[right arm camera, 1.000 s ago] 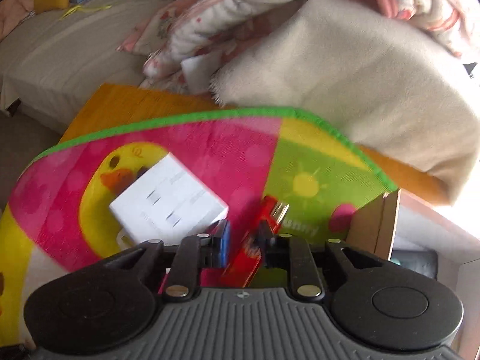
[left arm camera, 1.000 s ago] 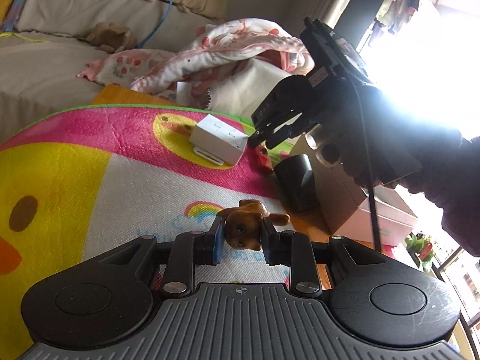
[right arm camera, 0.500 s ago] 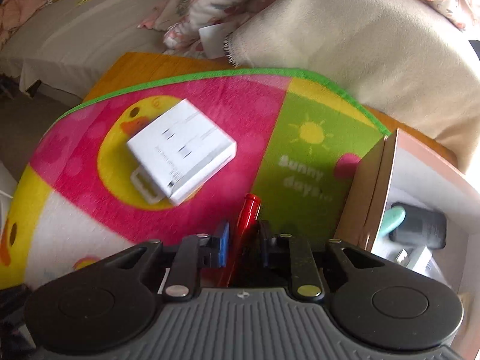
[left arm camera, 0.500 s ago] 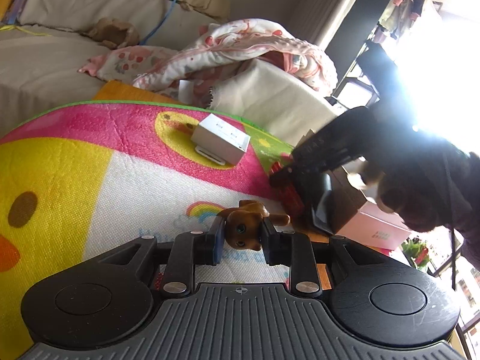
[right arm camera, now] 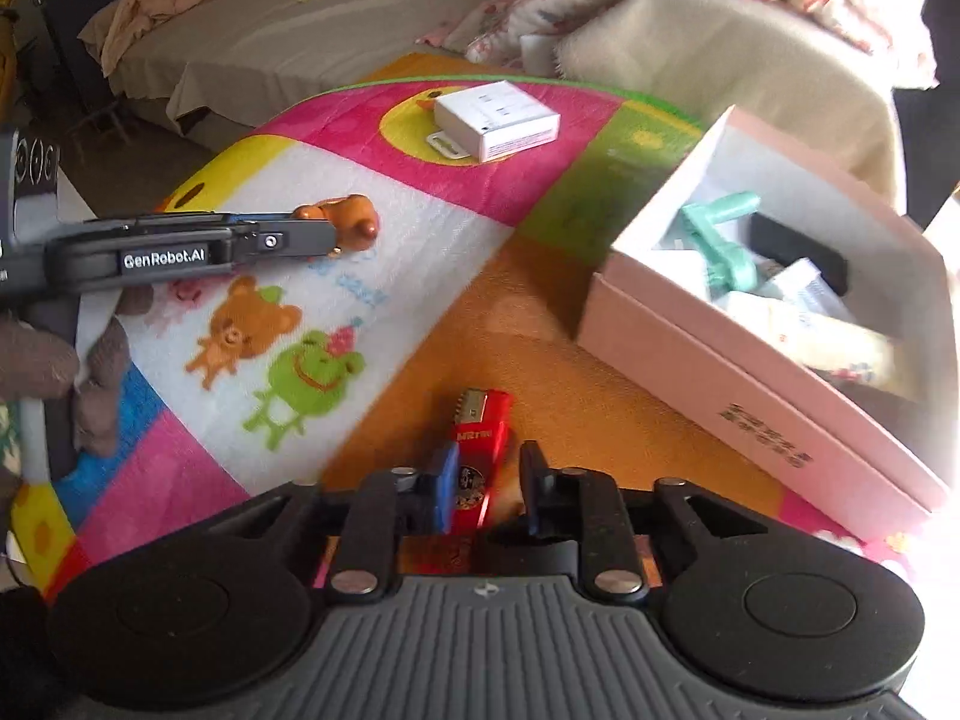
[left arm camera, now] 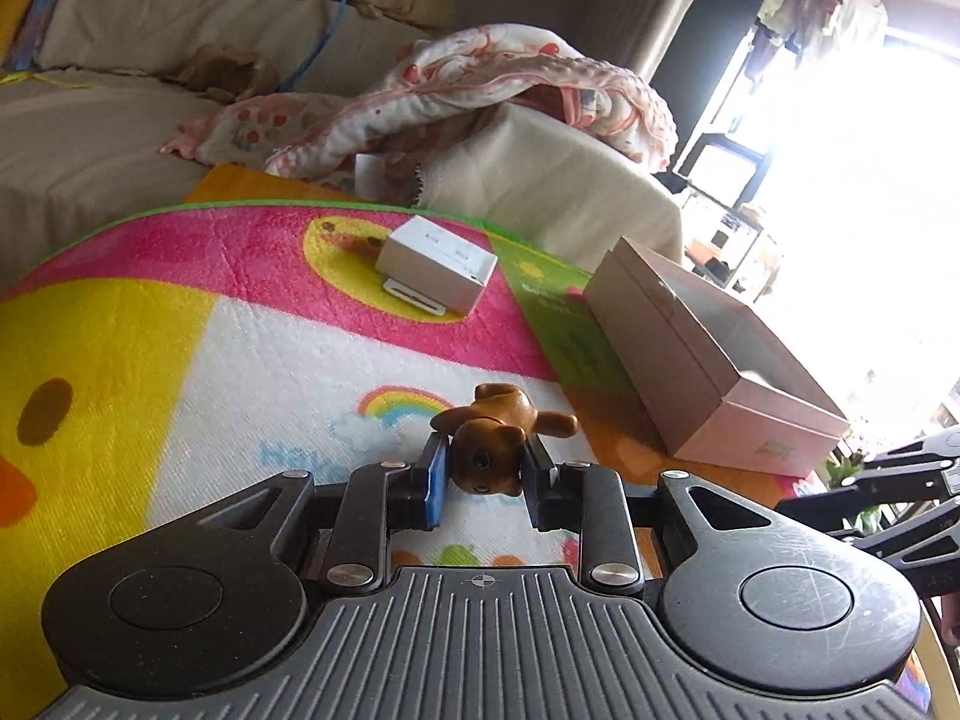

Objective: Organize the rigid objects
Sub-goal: 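Grasp the red lighter with the right tool while the left tool holds the dog, then carry the dog and lighter over the pink box and release both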

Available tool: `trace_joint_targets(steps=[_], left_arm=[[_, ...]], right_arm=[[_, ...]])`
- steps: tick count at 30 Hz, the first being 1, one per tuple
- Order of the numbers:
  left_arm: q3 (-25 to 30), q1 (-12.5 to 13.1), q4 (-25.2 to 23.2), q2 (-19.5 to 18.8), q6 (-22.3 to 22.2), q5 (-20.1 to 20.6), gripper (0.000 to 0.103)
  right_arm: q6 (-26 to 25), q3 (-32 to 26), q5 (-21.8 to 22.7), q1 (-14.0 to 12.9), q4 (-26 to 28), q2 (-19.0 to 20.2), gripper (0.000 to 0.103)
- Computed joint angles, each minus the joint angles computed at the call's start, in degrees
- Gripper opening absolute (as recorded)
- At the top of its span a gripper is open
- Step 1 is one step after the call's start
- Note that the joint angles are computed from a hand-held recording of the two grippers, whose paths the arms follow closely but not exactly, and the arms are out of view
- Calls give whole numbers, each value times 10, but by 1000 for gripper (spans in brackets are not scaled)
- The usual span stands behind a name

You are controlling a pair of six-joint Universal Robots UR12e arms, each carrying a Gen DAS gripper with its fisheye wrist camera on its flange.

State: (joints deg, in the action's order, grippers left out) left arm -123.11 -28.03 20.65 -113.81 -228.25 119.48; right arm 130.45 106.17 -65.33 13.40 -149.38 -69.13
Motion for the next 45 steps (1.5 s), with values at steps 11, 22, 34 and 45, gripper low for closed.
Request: trace_joint_targets(steps=[11,22,34,45], left_arm=[[60,-37,-106,-9,95,-36,29],[53,-52,-195,20,72,3,30],[98,-49,-192,-18,137,26,32],[107,-61,-168,-19,224,1,30]], right_arm=[[20,90,95,-76,-208,-14,63],[32,94,100,-24,-266,16,42],[15,96,148,-61,-167,-19,23],[92,106,157,-109,-256,-24,22]])
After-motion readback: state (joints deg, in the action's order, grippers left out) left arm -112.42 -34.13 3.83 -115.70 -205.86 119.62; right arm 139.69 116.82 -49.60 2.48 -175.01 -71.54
